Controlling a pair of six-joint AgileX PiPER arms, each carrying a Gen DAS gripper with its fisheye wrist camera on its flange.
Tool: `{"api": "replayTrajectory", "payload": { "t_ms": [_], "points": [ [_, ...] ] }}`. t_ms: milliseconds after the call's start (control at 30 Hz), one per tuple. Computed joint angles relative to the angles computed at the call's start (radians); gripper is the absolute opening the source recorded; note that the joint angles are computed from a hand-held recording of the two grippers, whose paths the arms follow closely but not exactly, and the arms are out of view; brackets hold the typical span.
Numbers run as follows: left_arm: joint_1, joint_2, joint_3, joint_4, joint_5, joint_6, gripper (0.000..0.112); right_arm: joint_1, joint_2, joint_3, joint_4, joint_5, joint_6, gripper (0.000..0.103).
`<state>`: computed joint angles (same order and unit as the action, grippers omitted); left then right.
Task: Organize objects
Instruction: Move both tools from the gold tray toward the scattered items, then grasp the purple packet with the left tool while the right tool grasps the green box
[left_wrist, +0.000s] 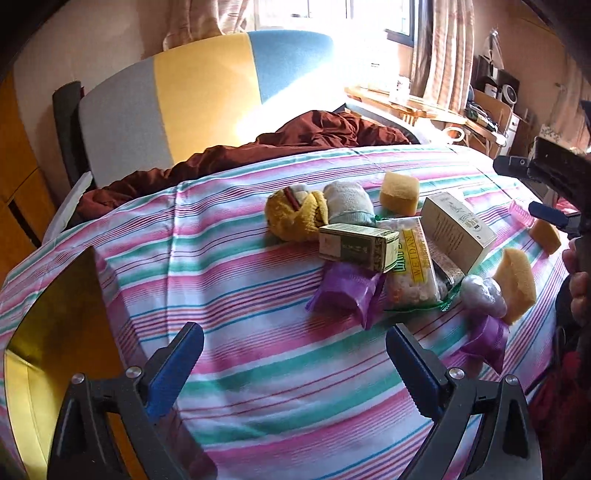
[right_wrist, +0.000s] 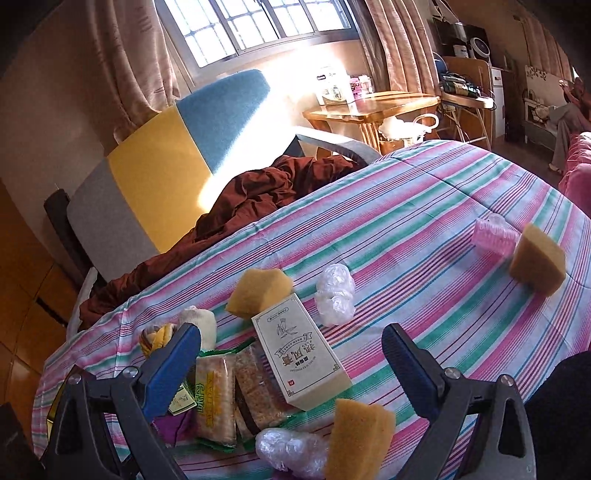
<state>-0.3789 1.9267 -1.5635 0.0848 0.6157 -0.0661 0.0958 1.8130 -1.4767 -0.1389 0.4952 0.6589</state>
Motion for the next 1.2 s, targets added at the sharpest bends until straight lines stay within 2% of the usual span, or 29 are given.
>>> {"api": "replayTrajectory", "payload": {
  "t_ms": [167,500,567,633,667,700,867,1000,1100,1200],
  "points": [
    [0.004,0.157,-0.202,-0.102,0.086,0.092,0.095,-0.001,0.018,-0.023,0.053,0.013,-0.064,0.100],
    [-0.010,0.327,-0.430,-0.122,0.171,0.177,0.094,0.008,0.030,-0.041,0.045,0.027,-0.078,0.100],
    [-0.013,0.350,-0.458,-0.129,0.182,0.192,0.079,0.006,0.034,-0.045,0.056,0.031,-0.088,0.100],
    [-0.005,0.368,-0.473,-0.168,0.213,0.207,0.045,0.007,0.038,-0.051,0.050,0.038,-0.086,0.100],
    [0.002,0.351,-0.432,-0.187,0.185,0.211,0.041,0.007,0.037,-0.050,0.053,0.038,-0.090,0.100],
    [0.005,0.314,-0.358,-0.195,0.125,0.212,0.037,0.006,0.037,-0.049,0.060,0.036,-0.098,0.100],
    [0.027,0.126,-0.015,-0.261,-0.053,0.241,0.037,0.010,0.045,-0.062,0.112,0.044,-0.168,0.100],
    [0.013,-0.016,0.239,-0.237,-0.207,0.223,0.037,0.027,0.055,-0.076,0.158,0.050,-0.252,0.100],
    [0.013,-0.052,0.313,-0.252,-0.265,0.226,0.037,0.046,0.075,-0.106,0.219,0.079,-0.353,0.099],
    [0.022,-0.059,0.326,-0.297,-0.272,0.273,0.037,0.073,0.111,-0.173,0.328,0.140,-0.508,0.092]
  ]
}}
